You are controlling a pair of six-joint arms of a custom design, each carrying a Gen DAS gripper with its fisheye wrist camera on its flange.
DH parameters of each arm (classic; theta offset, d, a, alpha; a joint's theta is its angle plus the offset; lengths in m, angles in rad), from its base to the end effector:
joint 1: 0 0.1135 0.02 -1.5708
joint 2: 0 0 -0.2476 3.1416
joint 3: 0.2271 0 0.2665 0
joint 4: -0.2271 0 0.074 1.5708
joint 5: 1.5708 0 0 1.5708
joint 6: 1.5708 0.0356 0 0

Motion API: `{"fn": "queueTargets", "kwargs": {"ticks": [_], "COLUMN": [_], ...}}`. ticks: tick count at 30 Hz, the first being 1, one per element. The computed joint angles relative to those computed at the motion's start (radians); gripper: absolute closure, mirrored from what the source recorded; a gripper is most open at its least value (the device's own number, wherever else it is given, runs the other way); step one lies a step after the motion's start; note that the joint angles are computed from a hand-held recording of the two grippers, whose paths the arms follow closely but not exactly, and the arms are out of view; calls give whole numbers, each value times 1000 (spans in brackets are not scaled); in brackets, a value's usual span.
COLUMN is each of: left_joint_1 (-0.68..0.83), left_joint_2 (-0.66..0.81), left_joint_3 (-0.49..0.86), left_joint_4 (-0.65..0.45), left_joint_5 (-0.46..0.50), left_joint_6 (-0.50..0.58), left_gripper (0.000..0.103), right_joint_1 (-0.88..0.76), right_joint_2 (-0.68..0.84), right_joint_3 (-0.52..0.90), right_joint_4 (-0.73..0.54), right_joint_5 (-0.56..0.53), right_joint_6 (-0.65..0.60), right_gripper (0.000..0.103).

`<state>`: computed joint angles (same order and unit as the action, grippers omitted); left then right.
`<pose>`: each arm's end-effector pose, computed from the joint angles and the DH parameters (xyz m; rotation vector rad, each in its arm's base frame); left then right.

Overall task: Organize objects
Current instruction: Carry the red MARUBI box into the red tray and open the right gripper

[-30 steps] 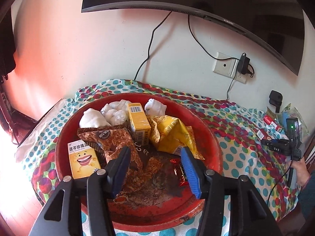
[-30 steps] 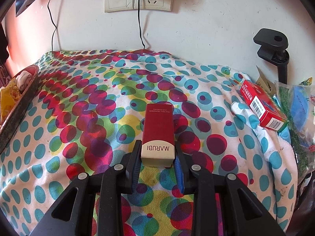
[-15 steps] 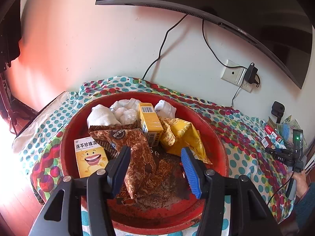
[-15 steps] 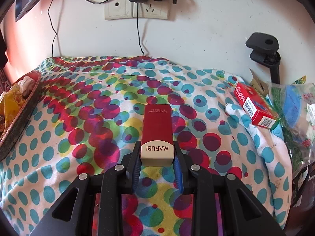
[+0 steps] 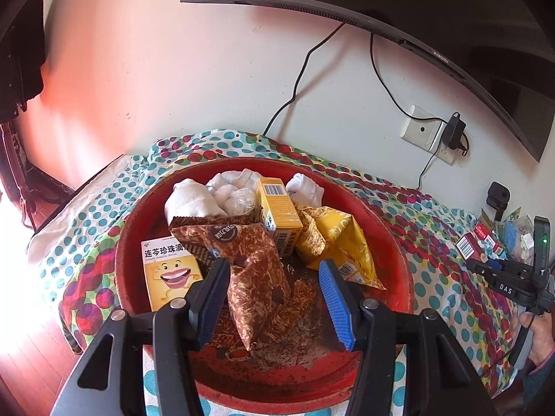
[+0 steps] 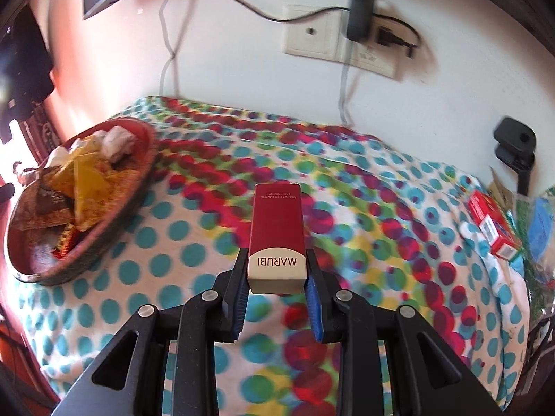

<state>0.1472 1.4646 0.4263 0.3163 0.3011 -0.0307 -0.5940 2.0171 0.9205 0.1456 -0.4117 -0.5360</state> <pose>0.2571 0.0274 0.0951 -0.0465 2.2690 -0.2833 0.3069 -0.1901 0.0464 -0.0911 2.4111 0.0118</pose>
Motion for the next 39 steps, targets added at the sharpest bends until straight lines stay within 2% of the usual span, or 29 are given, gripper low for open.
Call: {"fn": "queueTargets", "kwargs": {"ticks": [11,16,18,22,26,27,29,33,39], "left_joint_1": [62,98,107,127,148,153,166,201,210], "left_joint_2": [14,19,18,21,22,21,23,33,27], "left_joint_3": [17,25,26,32,33,31,34,43,39], "left_joint_4": [-7,-8,-6,-11,-9,-5,-4,-7,7], "left_joint_5": [9,24,22,37,39,34,35,61,3], "left_joint_6": [-16,-25,-23,-24,-27,-29,-32,-48,-56], "left_gripper": [48,48,48,48,48,48,48,48,48], "right_joint_1": [-101,-188,-235,-338,-451,-494,-549,-645,-668], "right_joint_2": [43,57,97,104,185,182,236,399,414], "right_joint_3": [200,277,361,441,580,572,615,858,865], "right_joint_4": [-307,-495,-600,-821,-1036,-1091,-1135,-1299,-1293], "right_joint_5": [-178,-255,-288,-335,-350,-344,-335,-304,-281], "right_joint_6": [-292,-468,-551,-746,-953,-1032,-1115,-1246,-1278], "right_gripper": [76,76,76,76,76,76,76,76,76]}}
